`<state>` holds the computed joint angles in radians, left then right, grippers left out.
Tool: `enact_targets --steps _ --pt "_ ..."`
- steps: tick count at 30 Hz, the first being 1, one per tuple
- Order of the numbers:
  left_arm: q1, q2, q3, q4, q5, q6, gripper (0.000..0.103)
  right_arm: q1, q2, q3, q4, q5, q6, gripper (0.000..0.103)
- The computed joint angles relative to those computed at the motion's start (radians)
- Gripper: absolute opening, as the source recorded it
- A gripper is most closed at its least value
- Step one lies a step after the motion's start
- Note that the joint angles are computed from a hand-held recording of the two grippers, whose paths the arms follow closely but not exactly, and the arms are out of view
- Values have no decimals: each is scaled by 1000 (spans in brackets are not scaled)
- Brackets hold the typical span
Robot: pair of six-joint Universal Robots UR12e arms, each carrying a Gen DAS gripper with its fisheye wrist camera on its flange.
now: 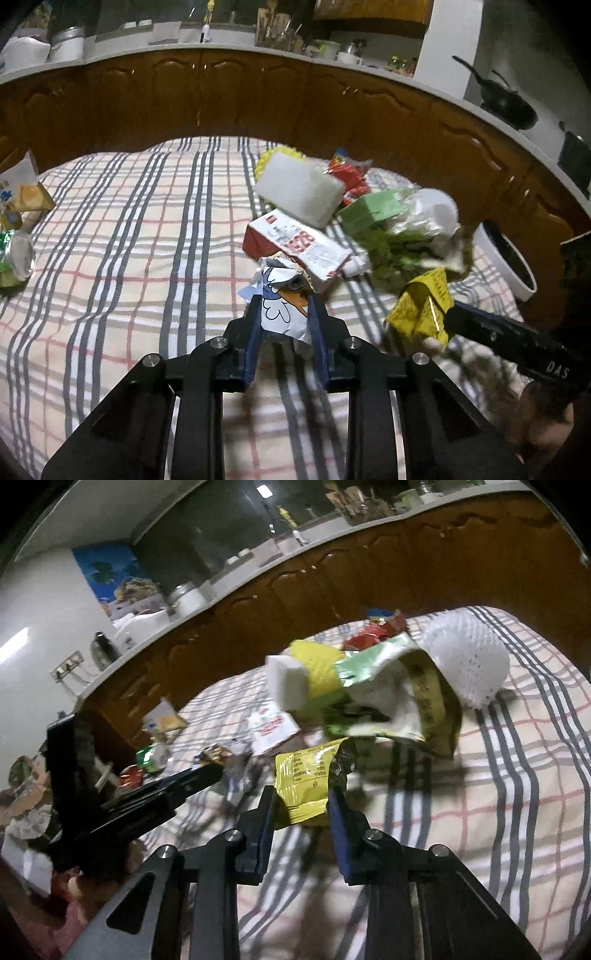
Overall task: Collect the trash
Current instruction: 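Grasp the crumpled paper with the left tool while the right tool grasps the yellow wrapper, then carry both items over the white bin and open both tools to drop them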
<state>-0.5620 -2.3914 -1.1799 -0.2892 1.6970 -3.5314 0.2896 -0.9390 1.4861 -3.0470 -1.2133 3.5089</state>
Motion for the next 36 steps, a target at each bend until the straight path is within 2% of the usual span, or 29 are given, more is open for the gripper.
enact_targets --steps 7,12,17,29,34,36 --pt "-15 10 7 52 -52 47 22 -15 -56 79 -93 -27 28 28" --pt "-31 -11 62 53 -97 98 22 -35 -102 143 -165 -92 71 29" --pt "-46 -50 146 20 -158 126 22 -59 -135 193 -199 -173 107 29" --pt "-82 -203 455 -151 -288 209 22 -129 -190 276 -203 -348 165 29" --pt "-97 -304 665 -282 -337 249 23 -163 -198 288 -184 -382 176 29" --pt "-102 -368 798 -361 -360 266 23 -172 -201 289 -176 -393 179 29"
